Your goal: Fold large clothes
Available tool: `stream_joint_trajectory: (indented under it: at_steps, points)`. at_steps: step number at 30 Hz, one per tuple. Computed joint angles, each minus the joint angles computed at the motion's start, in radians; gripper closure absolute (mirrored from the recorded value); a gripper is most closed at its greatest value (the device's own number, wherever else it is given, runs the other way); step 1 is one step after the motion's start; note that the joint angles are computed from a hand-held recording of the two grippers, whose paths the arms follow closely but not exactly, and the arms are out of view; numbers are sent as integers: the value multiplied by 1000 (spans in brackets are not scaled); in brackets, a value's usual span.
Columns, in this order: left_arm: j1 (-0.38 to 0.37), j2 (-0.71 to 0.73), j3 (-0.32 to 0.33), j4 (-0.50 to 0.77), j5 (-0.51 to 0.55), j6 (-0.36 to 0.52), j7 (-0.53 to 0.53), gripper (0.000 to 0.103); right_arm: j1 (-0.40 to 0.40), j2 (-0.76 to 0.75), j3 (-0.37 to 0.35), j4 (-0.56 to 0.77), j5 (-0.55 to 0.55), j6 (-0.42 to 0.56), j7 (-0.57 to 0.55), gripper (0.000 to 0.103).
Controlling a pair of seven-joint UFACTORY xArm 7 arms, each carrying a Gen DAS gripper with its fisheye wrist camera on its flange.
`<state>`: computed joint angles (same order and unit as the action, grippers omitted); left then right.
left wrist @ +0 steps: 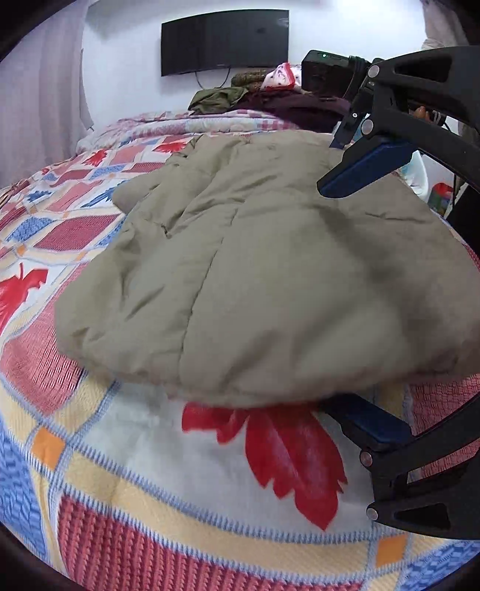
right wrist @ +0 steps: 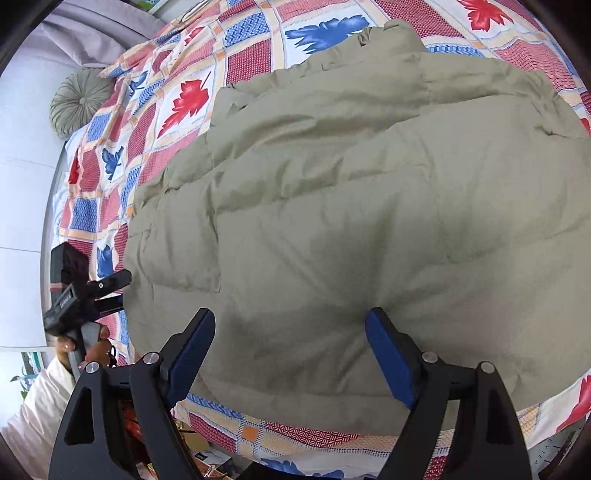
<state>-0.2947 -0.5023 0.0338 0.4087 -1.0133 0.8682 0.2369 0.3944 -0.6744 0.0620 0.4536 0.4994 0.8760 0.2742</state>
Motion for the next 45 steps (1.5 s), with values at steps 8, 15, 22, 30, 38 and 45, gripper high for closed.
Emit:
stream_joint_trajectory:
  at_steps: [8,15,22,30,38,45]
  points:
    - [-58,206,-81,140,-58,12,80,10,2,20,5,-2,-6,-3,-4,17]
    - [-46,139,-76,115,-85,22,80,69,3,9,-18,24,-1,28,-51,17]
    - [-59,66,-89,161,-14,47,-41,75,-62,-34,-14,-2,-68,-48,-29,72]
    - [-121,105,-117,401,54,121,-174,75,-17,112,-70,-56,17,-282,-147,85]
    - [-188,368,-245,790,233,137,-371,75,39,238,-166,-52,264,-369,-349,92]
    - [-236,634,-308,1106,429,200,-518,66,10,280,-224,-48,516,-295,-541,100]
